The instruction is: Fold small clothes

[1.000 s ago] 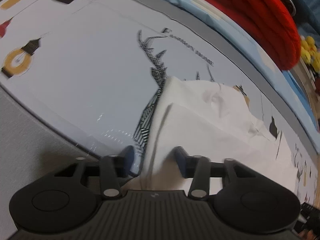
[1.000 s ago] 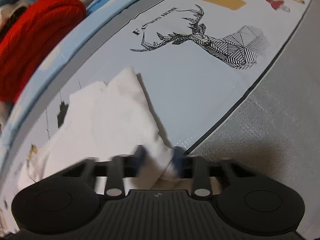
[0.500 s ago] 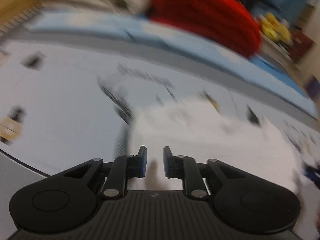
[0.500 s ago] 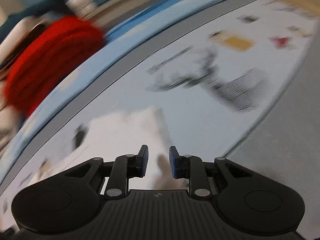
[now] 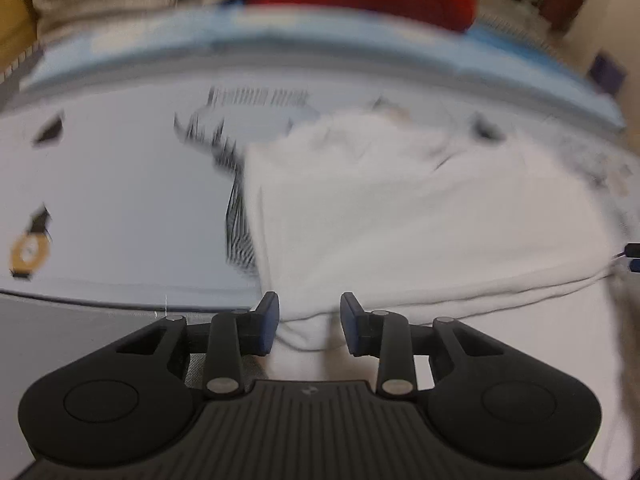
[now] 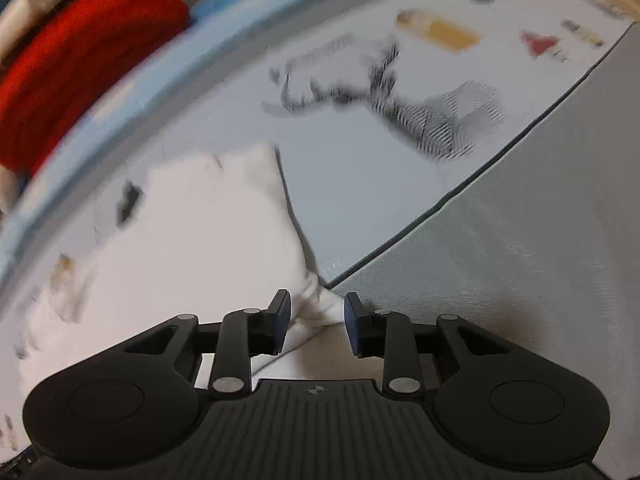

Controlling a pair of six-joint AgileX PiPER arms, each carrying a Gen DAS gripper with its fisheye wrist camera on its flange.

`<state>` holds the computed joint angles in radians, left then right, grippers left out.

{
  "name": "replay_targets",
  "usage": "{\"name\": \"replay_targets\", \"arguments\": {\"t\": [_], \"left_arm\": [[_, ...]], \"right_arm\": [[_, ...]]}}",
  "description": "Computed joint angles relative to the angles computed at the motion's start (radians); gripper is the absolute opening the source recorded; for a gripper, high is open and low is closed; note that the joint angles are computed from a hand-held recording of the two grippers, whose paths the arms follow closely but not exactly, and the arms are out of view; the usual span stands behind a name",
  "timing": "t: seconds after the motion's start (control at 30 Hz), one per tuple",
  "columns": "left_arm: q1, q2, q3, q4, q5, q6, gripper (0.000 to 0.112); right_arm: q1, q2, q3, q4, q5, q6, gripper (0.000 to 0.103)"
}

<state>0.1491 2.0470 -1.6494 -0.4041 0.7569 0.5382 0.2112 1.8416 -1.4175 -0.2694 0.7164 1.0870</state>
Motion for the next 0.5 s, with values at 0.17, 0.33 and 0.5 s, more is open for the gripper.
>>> {"name": "replay_targets", "arguments": {"t": [0.17, 0.33, 0.5], "left_arm": [[0.078, -0.304, 0.271, -0.192, -0.026, 0.171, 0.036], [0.218, -0.598, 0.537, -0.239, 0.093, 0.254, 0.037], [0.377, -0.766, 0.802, -0.224, 0.157, 0.314, 0.037]], "right_arm": [[0.113, -0.323, 0.186, -0.199, -0.009, 0.104, 0.032], [0.291, -0.673, 0.421, -0.291, 0.081, 0.175, 0.033], [0.485, -0.833, 0.632, -0.317, 0.226, 0.380, 0.038]]}}
